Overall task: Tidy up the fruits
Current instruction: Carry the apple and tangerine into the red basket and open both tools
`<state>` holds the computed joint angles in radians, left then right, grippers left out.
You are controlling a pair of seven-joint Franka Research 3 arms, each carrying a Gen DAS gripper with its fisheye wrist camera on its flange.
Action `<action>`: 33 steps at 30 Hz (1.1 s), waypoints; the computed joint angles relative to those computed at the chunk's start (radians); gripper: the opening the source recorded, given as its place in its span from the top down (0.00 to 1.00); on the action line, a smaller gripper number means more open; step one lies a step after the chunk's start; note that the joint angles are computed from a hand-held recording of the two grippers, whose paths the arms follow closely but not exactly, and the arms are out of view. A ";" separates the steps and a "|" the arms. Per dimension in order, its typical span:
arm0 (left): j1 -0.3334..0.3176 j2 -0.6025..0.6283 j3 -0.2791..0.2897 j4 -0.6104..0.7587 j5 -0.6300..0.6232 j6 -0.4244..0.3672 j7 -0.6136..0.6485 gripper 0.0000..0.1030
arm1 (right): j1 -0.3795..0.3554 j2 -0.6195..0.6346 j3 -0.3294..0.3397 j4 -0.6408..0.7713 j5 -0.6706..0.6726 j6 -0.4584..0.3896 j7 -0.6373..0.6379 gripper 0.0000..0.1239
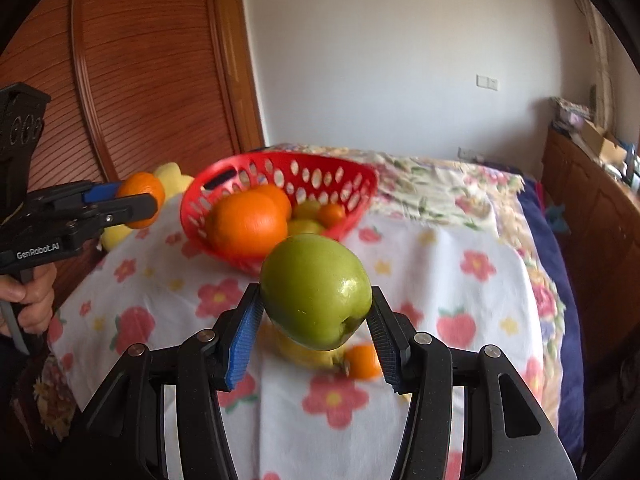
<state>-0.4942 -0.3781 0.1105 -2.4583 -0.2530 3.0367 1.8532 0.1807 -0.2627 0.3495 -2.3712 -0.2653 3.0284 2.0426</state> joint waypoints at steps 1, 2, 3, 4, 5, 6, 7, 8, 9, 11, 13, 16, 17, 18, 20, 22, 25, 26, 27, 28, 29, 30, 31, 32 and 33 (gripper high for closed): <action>-0.004 0.010 0.008 0.011 -0.005 0.005 0.003 0.57 | -0.007 0.018 0.006 0.025 -0.011 -0.008 -0.003 0.57; -0.017 0.023 0.025 0.027 -0.018 0.007 0.015 0.57 | -0.005 0.030 0.003 0.039 -0.017 -0.012 -0.007 0.57; -0.030 0.035 0.040 0.041 -0.032 0.007 0.030 0.57 | 0.002 0.049 -0.004 0.060 -0.023 -0.012 -0.016 0.57; -0.036 0.052 0.050 0.059 -0.044 0.010 0.046 0.57 | 0.007 0.063 -0.009 0.076 -0.030 -0.012 -0.019 0.57; -0.030 0.064 0.046 0.070 -0.051 0.012 0.053 0.57 | 0.011 0.085 -0.014 0.100 -0.041 -0.016 -0.020 0.57; -0.028 0.080 0.047 0.086 -0.061 0.011 0.065 0.57 | 0.021 0.099 -0.024 0.118 -0.048 -0.021 -0.021 0.57; -0.029 0.097 0.049 0.103 -0.076 0.012 0.082 0.57 | 0.032 0.114 -0.036 0.135 -0.054 -0.023 -0.021 0.57; -0.029 0.108 0.052 0.115 -0.095 0.011 0.103 0.57 | 0.045 0.136 -0.050 0.158 -0.055 -0.027 -0.026 0.57; -0.025 0.125 0.050 0.132 -0.112 0.010 0.120 0.57 | 0.062 0.144 -0.065 0.167 -0.051 -0.029 -0.034 0.57; -0.015 0.150 0.039 0.160 -0.148 0.006 0.152 0.57 | 0.082 0.179 -0.089 0.205 -0.069 -0.037 -0.035 0.57; -0.006 0.174 0.030 0.187 -0.185 0.000 0.184 0.57 | 0.107 0.204 -0.117 0.231 -0.070 -0.041 -0.048 0.57; 0.012 0.219 0.013 0.237 -0.234 -0.018 0.229 0.57 | 0.144 0.247 -0.154 0.274 -0.069 -0.048 -0.066 0.57; 0.023 0.229 0.003 0.249 -0.241 -0.024 0.237 0.57 | 0.156 0.262 -0.166 0.290 -0.075 -0.054 -0.063 0.57; 0.033 0.242 -0.007 0.262 -0.249 -0.029 0.246 0.57 | 0.167 0.276 -0.179 0.307 -0.073 -0.059 -0.068 0.57; 0.051 0.259 -0.026 0.284 -0.273 -0.037 0.266 0.57 | 0.190 0.298 -0.202 0.330 -0.065 -0.066 -0.076 0.57; 0.070 0.278 -0.046 0.308 -0.295 -0.044 0.282 0.57 | 0.206 0.312 -0.218 0.342 -0.033 -0.064 -0.103 0.57; 0.101 0.304 -0.076 0.341 -0.321 -0.060 0.308 0.57 | 0.226 0.332 -0.241 0.361 -0.016 -0.074 -0.117 0.57; 0.115 0.312 -0.091 0.351 -0.308 -0.063 0.296 0.57 | 0.231 0.340 -0.247 0.368 -0.009 -0.080 -0.122 0.57; 0.130 0.323 -0.104 0.362 -0.294 -0.068 0.284 0.57 | 0.235 0.345 -0.251 0.373 -0.001 -0.085 -0.129 0.57; 0.144 0.334 -0.118 0.374 -0.280 -0.075 0.272 0.57 | 0.239 0.350 -0.255 0.378 0.007 -0.091 -0.135 0.57; 0.157 0.340 -0.130 0.381 -0.271 -0.081 0.264 0.56 | 0.241 0.356 -0.258 0.383 0.018 -0.097 -0.141 0.57; 0.172 0.351 -0.143 0.392 -0.246 -0.087 0.243 0.56 | 0.243 0.357 -0.260 0.383 0.032 -0.099 -0.153 0.57; 0.187 0.362 -0.157 0.402 -0.216 -0.090 0.215 0.56 | 0.243 0.360 -0.259 0.385 0.051 -0.101 -0.169 0.57; 0.200 0.370 -0.169 0.409 -0.195 -0.091 0.196 0.56 | 0.242 0.363 -0.258 0.387 0.073 -0.103 -0.186 0.57; 0.213 0.381 -0.181 0.420 -0.175 -0.098 0.174 0.56 | 0.243 0.366 -0.259 0.389 0.087 -0.105 -0.197 0.57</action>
